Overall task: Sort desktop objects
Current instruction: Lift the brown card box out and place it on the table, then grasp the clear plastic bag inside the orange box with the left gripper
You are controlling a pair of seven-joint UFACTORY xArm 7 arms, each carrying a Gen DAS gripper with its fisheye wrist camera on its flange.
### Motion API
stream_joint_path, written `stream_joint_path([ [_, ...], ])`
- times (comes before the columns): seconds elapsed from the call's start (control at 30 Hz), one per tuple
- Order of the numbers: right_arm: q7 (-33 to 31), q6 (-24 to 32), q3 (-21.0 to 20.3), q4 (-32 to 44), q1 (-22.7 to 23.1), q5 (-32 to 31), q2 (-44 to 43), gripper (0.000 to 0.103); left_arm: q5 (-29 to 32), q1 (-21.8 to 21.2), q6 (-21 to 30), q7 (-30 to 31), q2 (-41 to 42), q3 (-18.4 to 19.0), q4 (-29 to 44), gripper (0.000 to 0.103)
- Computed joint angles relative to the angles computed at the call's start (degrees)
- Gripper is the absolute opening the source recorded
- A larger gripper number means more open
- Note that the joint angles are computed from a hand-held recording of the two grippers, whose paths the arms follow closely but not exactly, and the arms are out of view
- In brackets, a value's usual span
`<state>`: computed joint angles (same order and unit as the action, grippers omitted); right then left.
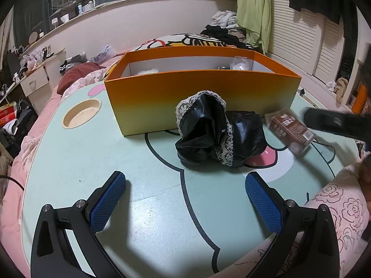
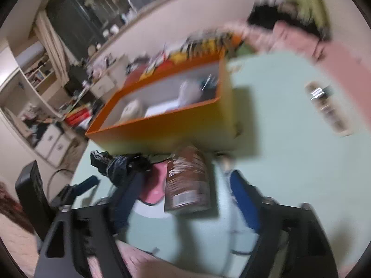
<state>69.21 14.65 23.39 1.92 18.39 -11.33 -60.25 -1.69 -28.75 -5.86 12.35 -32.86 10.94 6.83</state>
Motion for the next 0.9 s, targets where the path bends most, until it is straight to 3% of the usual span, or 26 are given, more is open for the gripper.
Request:
stream_joint_path([
  [0.07, -5.10, 8.45, 4.13, 3.04, -0.33, 1.57, 2.94, 0.090, 0.04, -0.04, 0.08, 0.03, -0.08, 0.09, 0.01, 0.103],
  [0.13, -3.31, 12.76, 9.56, 7.24, -2.82, -5.36, 8.50, 0.094, 0.07, 0.29, 0.03, -0.09, 0.17, -0.44, 0.15, 0.103],
  [0.23, -0.63, 10.05, 7.89, 8.03, -3.88, -8.87, 11.82, 0.097, 0.10, 0.11, -0.05, -0.20, -0.09, -0.22, -0.07, 0.103],
  [0.37, 2.17, 9.31, 8.95, 8.75, -5.36, -11.10, 13.71, 0.098, 0.10, 0.00, 0.20, -0.09, -0.37, 0.14, -0.05, 0.103],
  [0.47, 3.76, 11.37, 8.57, 7.80, -1.95, -10.67, 11.81, 0.099, -0.04, -2.22, -0.11, 0.94, -1.58, 3.27, -0.40, 0.103],
  [0.57, 5.28, 10.59, 9.29, 8.41, -2.56, -11.77, 13.20, 0.099, -0.53, -5.56, 1.76, 3.85, -6.98, 8.60, -1.21, 0.102],
  [0.63, 3.75, 13.97, 6.03, 7.08, 1.49, -10.73, 9.03, 0.100, -1.82, -5.47, 2.90, 4.62, -12.65, 8.90, -1.81, 0.099],
  [0.67, 1.93, 14.67, 3.93, 6.47, 2.20, -10.63, 7.28, 0.100, -2.49, -5.71, 4.11, 4.86, -15.75, 8.69, -1.39, 0.098],
  [0.73, 1.86, 14.41, 4.19, 6.46, 1.95, -10.51, 7.40, 0.100, -3.43, -5.50, 6.58, 4.75, -17.00, 5.65, 1.15, 0.098],
  [0.77, 1.83, 14.27, 4.31, 6.45, 1.82, -10.43, 7.49, 0.100, -3.70, -5.50, 8.62, 4.66, -15.98, 3.68, 3.56, 0.094],
  [0.8, 1.91, 14.13, 4.53, 6.52, 1.66, -10.38, 7.66, 0.100, -4.25, -6.52, 11.09, 4.80, -14.05, 2.62, 6.71, 0.084],
  [0.87, 2.08, 14.07, 4.87, 6.70, 1.54, -10.23, 7.90, 0.100, -7.07, -10.99, 16.28, 5.70, -8.68, 4.14, 13.49, 0.080],
  [0.9, 2.10, 14.08, 4.94, 6.76, 1.50, -10.20, 7.97, 0.100, -10.11, -15.49, 20.95, 6.83, -3.58, 6.96, 19.25, 0.080],
])
